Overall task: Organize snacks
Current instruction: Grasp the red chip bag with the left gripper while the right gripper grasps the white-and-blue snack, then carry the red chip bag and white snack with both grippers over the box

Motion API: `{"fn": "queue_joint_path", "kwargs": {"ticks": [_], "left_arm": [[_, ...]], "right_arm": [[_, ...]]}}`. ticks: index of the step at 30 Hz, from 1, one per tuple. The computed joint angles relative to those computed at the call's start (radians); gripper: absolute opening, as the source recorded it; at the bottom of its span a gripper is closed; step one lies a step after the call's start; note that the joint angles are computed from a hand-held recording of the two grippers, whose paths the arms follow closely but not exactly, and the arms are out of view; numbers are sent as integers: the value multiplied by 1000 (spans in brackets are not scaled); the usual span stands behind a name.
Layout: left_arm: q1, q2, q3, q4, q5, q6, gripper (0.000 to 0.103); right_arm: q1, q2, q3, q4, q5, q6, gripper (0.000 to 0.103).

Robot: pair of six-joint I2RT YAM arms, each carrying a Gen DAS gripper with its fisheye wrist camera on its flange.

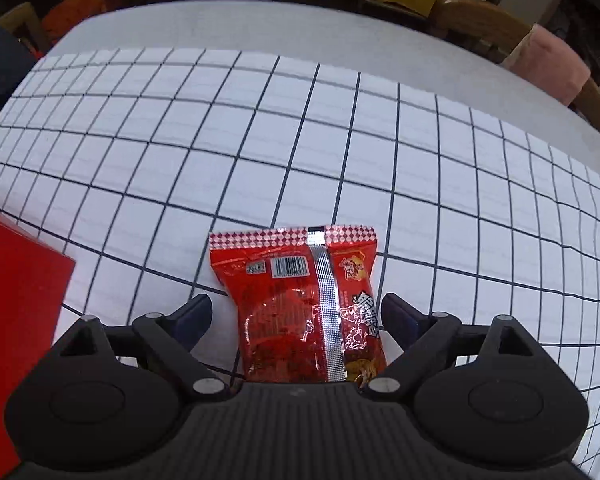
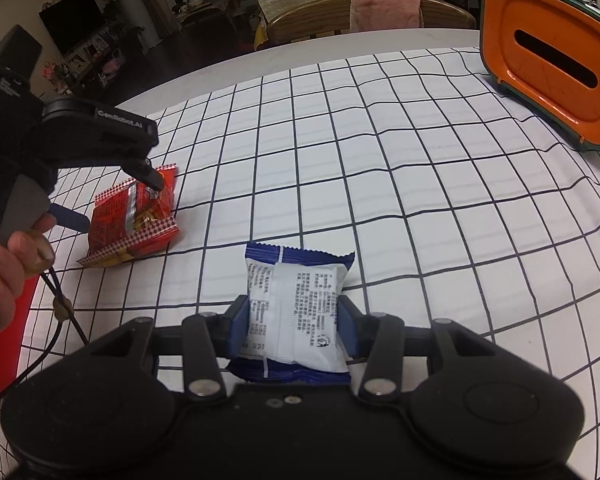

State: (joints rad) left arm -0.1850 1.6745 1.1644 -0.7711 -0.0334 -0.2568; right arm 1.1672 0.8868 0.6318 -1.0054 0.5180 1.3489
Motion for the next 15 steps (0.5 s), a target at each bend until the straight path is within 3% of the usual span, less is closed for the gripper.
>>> {"fn": "queue_joint_path", "kwargs": {"ticks": [11,15], "left_arm": [[-25,-21,-92,56,-24,-26,91],[-17,-67,-119,65,-19,-7,74]], "right_arm": [[38,-42,-16,-50,8,52,45],[50,-42,-15,-60,10,66,45]]}}
